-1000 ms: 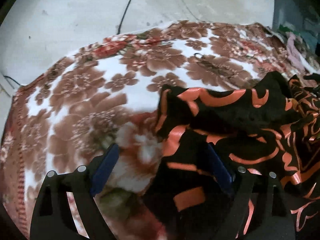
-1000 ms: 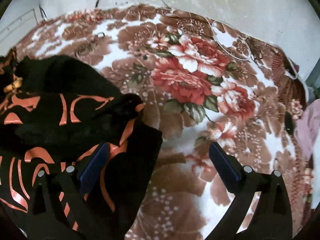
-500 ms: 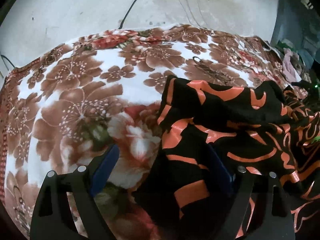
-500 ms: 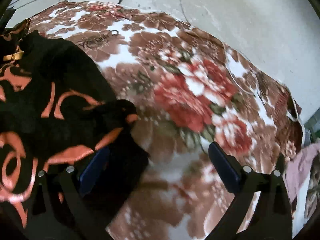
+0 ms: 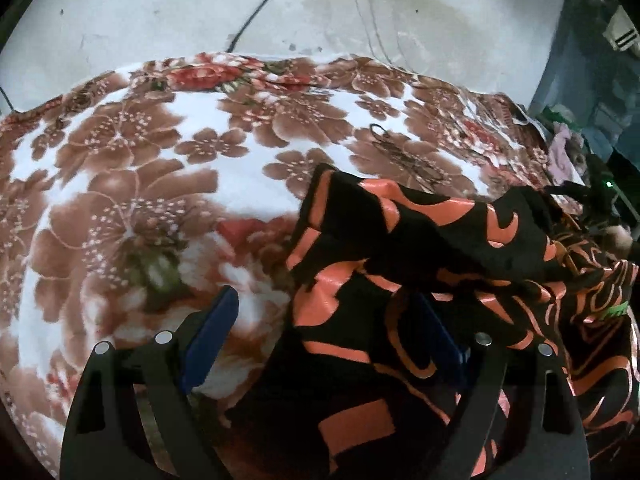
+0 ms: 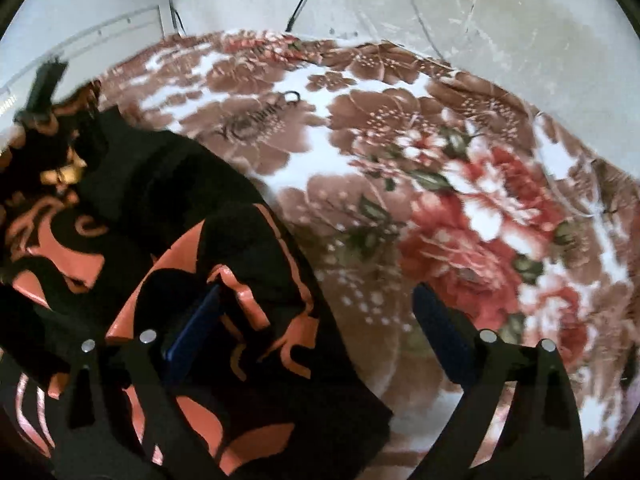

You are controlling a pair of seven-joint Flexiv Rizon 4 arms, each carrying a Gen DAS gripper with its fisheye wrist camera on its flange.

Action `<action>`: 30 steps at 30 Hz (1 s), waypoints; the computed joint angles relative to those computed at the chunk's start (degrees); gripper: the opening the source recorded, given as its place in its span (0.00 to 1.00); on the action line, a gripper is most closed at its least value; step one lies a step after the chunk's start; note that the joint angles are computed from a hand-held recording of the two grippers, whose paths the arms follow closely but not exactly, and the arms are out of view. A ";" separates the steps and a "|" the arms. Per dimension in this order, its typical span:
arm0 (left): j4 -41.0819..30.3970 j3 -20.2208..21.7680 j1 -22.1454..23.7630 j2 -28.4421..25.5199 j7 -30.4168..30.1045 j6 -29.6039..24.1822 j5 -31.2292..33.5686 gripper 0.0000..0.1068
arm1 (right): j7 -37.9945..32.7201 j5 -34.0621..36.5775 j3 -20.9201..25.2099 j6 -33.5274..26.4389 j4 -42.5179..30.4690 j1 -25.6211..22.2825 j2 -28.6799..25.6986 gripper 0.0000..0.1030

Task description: Fold large clothes

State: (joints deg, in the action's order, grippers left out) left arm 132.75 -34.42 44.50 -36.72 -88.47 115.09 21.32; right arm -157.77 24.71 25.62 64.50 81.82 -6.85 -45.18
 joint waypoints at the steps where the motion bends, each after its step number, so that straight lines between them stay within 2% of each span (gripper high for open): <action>1: -0.27 -1.01 0.79 -0.45 0.21 -0.87 0.44 0.80 | 0.23 -0.18 0.27 -2.12 -0.81 -0.25 -0.43 0.83; 3: -0.60 -4.79 3.94 -2.28 1.21 -2.07 1.50 0.78 | -1.09 0.73 1.31 -4.49 -1.55 -1.02 -0.89 0.72; 5: -0.68 -7.44 5.86 -3.38 2.33 -2.51 1.58 0.78 | -2.92 2.55 2.48 -7.17 -1.91 -2.07 -0.67 0.54; 6: -0.70 -8.03 6.16 -3.53 2.86 -2.59 1.31 0.77 | -3.40 3.06 2.06 -7.18 -1.58 -1.70 -0.22 0.53; 7: -0.75 -8.61 6.42 -3.63 3.34 -2.83 1.02 0.77 | -3.30 3.03 1.26 -7.57 -1.27 -1.01 0.28 0.46; 8: -0.93 -9.44 6.84 -3.87 3.86 -3.35 0.76 0.76 | -3.51 3.14 0.58 -7.15 -0.85 -0.42 0.76 0.43; 11: -1.32 -12.82 8.69 -5.49 5.68 -4.13 0.59 0.67 | -4.40 3.87 -0.39 -6.00 0.33 0.44 2.28 0.20; 13: -1.69 -14.70 9.33 -6.04 7.35 -6.41 -0.18 0.42 | -4.67 4.82 -0.57 -4.99 0.51 0.38 2.62 0.14; 14: -1.59 -14.61 8.93 -5.63 8.21 -6.89 -0.96 0.34 | -4.73 5.08 -0.65 -4.89 0.62 0.25 2.85 0.09; 15: -1.54 -15.13 9.08 -5.63 9.29 -8.03 -1.57 0.19 | -4.80 5.21 -0.93 -4.30 1.08 0.30 3.25 0.08; 16: -1.36 -15.02 8.77 -5.26 10.23 -8.43 -2.19 0.13 | -4.63 5.28 -1.30 -3.40 1.40 0.52 3.48 0.08; 20: 0.20 -14.51 8.59 -4.10 11.68 -6.01 -3.63 0.10 | -4.26 6.64 -0.83 1.10 2.54 -0.40 4.57 0.07; 25: 2.13 -15.98 10.73 0.00 11.07 -6.41 -4.33 0.09 | -5.59 9.71 1.44 4.39 3.91 -2.76 7.14 0.06; 28: 4.72 -19.27 14.65 4.68 9.99 -6.03 -3.83 0.09 | -4.17 10.11 0.87 6.44 5.03 -2.89 9.03 0.06; 30: 7.11 -24.92 21.11 7.18 8.35 -4.95 -3.07 0.09 | -3.06 11.58 1.47 6.20 4.72 -4.45 10.08 0.06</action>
